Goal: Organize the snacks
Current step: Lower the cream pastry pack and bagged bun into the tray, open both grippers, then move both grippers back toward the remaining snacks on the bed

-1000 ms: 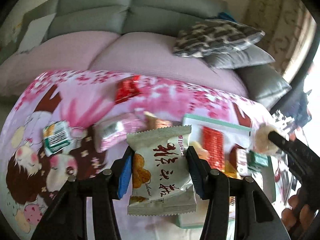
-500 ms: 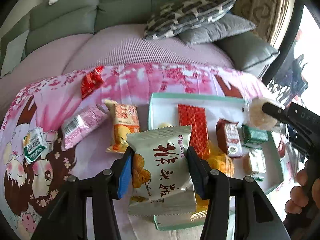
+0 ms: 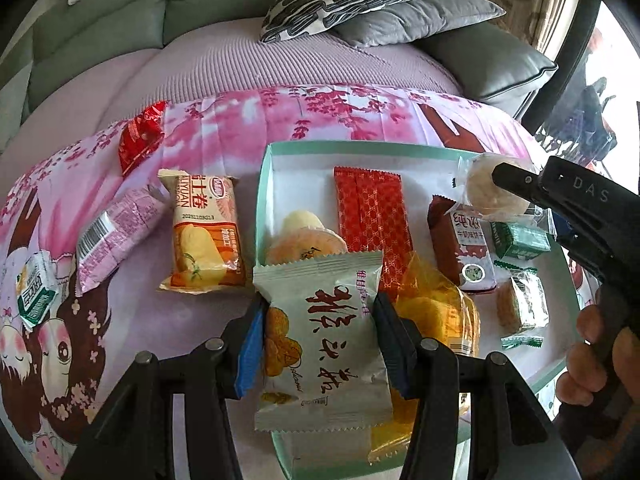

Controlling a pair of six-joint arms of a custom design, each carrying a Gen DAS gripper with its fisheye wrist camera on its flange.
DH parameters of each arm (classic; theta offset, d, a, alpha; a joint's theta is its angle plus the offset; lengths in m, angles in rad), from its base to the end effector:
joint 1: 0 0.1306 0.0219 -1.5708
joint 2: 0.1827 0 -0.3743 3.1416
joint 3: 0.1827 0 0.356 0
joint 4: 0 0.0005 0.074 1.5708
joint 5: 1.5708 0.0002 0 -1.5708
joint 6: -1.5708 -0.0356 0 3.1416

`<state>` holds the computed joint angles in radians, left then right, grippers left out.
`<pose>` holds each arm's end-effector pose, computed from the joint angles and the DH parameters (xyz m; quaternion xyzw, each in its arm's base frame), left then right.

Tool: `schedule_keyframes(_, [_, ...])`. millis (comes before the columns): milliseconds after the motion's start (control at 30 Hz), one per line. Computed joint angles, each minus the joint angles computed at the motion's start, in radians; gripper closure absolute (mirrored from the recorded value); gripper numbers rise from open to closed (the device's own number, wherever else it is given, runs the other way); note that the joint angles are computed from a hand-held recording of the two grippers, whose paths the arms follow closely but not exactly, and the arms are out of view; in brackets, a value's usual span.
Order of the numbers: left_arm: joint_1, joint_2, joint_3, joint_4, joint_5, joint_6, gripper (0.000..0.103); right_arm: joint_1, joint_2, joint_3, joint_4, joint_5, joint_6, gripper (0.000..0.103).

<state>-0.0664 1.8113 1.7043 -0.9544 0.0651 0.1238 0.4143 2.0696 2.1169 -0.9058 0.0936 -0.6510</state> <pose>0.5813 -0.0415 0.3381 -0.0196 0.9671 -0.0553 0.2477 0.6283 0.2721 0.3552 0.1267 0.9277 0.1391 0.3223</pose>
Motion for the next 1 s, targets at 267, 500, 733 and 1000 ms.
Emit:
schedule_keyframes(267, [-0.005,0.023,0.015,-0.016,0.000,0.002,0.049,-0.001,0.024,0.046,-0.055,-0.003,0.014,0.044])
schedule_keyframes(500, [-0.003,0.035,0.034,-0.046,0.024,0.004,0.043,0.004,0.040,0.080,-0.118,0.002,0.033,0.024])
schedule_keyframes(733, [-0.009,0.038,0.047,-0.058,0.022,-0.014,0.037,0.015,0.052,0.113,-0.163,0.027,0.056,0.005])
schedule_keyframes(1000, [-0.002,-0.009,0.029,-0.020,0.006,-0.012,0.029,0.021,0.034,0.109,-0.171,0.054,0.054,0.003])
